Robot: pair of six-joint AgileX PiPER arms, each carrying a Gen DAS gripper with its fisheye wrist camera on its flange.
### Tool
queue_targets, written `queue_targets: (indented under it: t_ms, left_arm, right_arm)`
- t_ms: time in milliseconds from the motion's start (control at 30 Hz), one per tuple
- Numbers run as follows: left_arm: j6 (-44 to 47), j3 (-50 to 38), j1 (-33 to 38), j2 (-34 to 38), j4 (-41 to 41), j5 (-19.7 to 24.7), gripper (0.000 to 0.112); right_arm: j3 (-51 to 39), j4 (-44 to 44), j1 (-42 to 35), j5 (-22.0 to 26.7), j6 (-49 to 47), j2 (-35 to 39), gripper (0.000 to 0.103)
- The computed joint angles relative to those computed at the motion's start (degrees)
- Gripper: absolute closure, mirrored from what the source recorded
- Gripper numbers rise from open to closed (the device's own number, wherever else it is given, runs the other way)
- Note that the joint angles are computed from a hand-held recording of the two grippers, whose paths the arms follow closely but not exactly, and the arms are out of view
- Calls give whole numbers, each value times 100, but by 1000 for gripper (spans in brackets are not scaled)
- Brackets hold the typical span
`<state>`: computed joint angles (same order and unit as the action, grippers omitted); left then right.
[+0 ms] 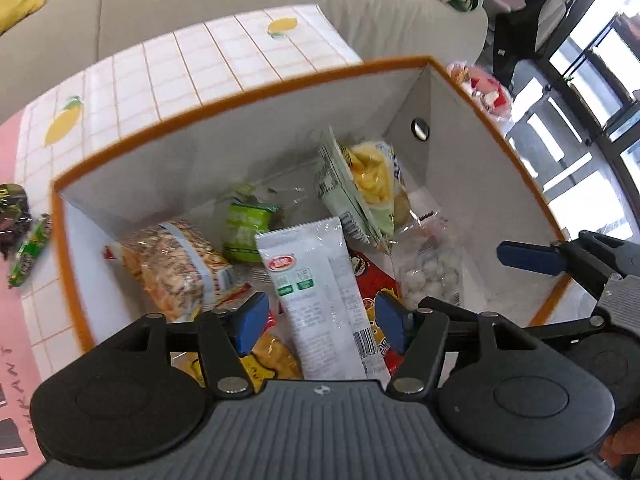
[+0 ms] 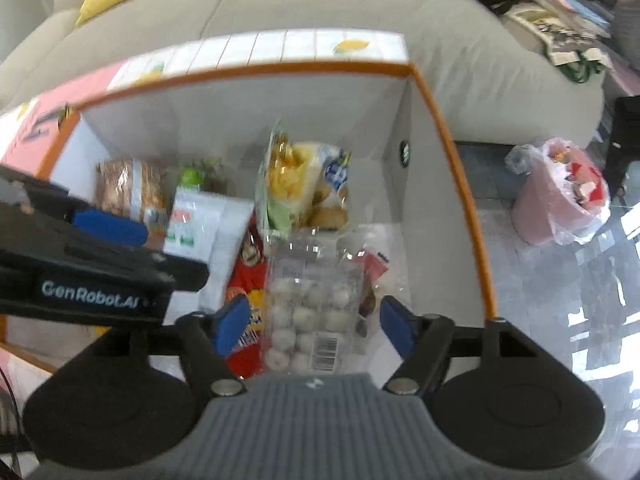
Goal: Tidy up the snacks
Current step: 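Carry sachet and candy bag into the orange box and open both tools, then move both tools back toward the dark snack bag and green sausage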
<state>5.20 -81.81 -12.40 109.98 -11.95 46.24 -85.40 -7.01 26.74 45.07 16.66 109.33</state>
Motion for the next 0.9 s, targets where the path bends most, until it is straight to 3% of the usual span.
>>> queue_targets:
  t_ms: [100,267,567,800,900]
  left_arm:
    - [216,244,209,-376,-213,-29,40]
    - [670,705,605,-1202,-504,-232,38]
    - [1984,2012,1623,-3117,-1319,-834,32]
    - [3102,2727,2933,-3826,-2311,-851,31]
    - [3681,2905,3450,-3905,-2558,-904,30]
  right_arm:
    - [-13,-381,222,179,549,-191,19]
    - [71,-1282,768,415,1584,-536,19]
    - [139,-2863,2099,411,4450,-1234,10]
    - [-411,-4266,3199,837,6715,-973,6]
    - [-739,-4557,3501,1078,7202,-660,5]
